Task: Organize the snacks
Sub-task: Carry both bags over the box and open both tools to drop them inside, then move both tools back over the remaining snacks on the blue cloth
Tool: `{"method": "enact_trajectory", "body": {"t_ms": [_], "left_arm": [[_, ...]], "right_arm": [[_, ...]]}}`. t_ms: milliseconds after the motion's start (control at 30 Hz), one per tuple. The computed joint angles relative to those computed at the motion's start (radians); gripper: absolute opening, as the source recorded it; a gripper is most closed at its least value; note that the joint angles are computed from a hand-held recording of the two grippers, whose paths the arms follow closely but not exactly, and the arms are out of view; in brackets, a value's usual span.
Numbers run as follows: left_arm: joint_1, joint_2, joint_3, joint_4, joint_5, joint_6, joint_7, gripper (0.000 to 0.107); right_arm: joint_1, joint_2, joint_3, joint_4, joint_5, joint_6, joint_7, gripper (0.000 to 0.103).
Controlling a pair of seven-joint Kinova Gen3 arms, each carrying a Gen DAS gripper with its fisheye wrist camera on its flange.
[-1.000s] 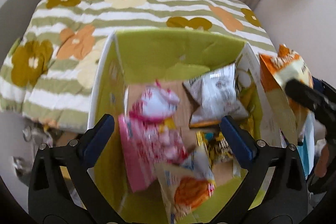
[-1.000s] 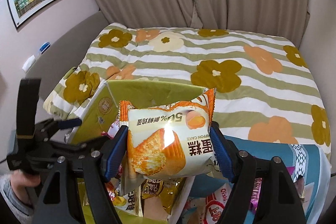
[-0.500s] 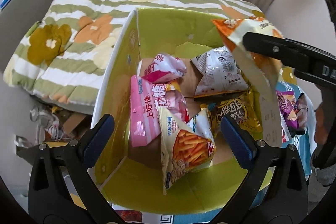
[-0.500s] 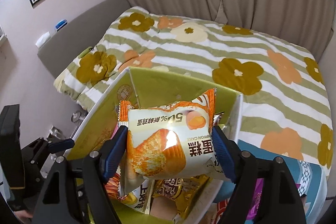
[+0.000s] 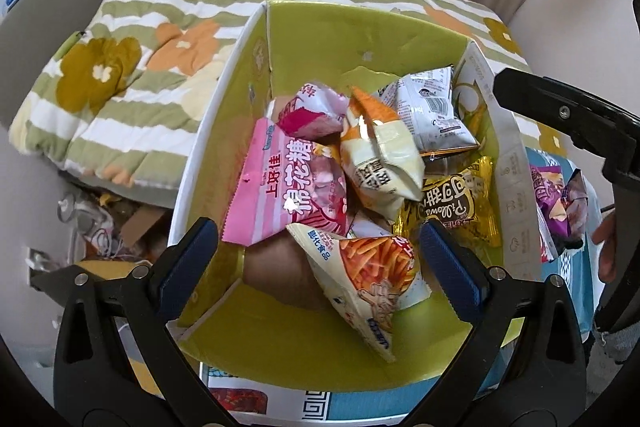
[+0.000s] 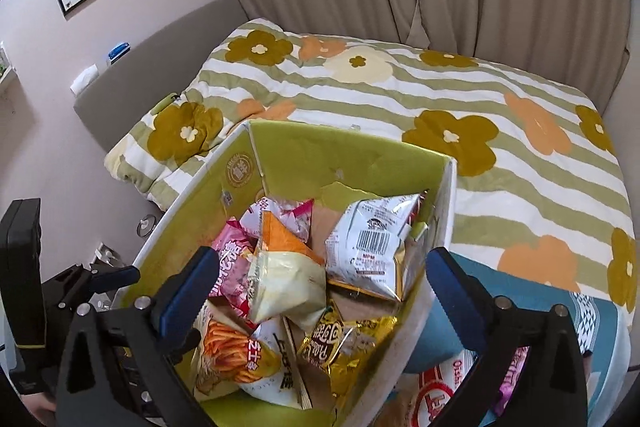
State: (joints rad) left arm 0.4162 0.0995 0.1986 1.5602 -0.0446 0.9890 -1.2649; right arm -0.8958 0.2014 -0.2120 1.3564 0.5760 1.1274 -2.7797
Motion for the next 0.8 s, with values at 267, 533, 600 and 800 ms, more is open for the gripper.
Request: {"method": "enact_trajectory", "body": {"t_ms": [267, 533, 600, 800], "left_arm": [[0.003, -0.003, 0.005, -0.033, -0.002, 0.018, -0.036, 0.101], [-0.009, -0.017, 0.004, -0.064, 0.022, 0.021, -0.094, 0.101], [-0.011, -0.017, 0.004, -0.077, 0.026, 0.025, -0.110, 0.101], [0.019, -0.041, 0.019, -0.101, -0.028, 0.029, -0.076, 0.101]], "right_arm": [[-0.032, -0.017, -0.010, -0.017, 0.042, 0.063, -0.067, 0.103], [-0.086, -0.023, -0.032, -0.061, 0.102, 0.189, -0.152, 0.103], [-0.108, -0.021, -0.037, -0.076, 0.129, 0.239, -0.175, 0.103], [-0.162, -0.071, -0.068, -0.062, 0.208, 0.333, -0.288, 0.103]]}}
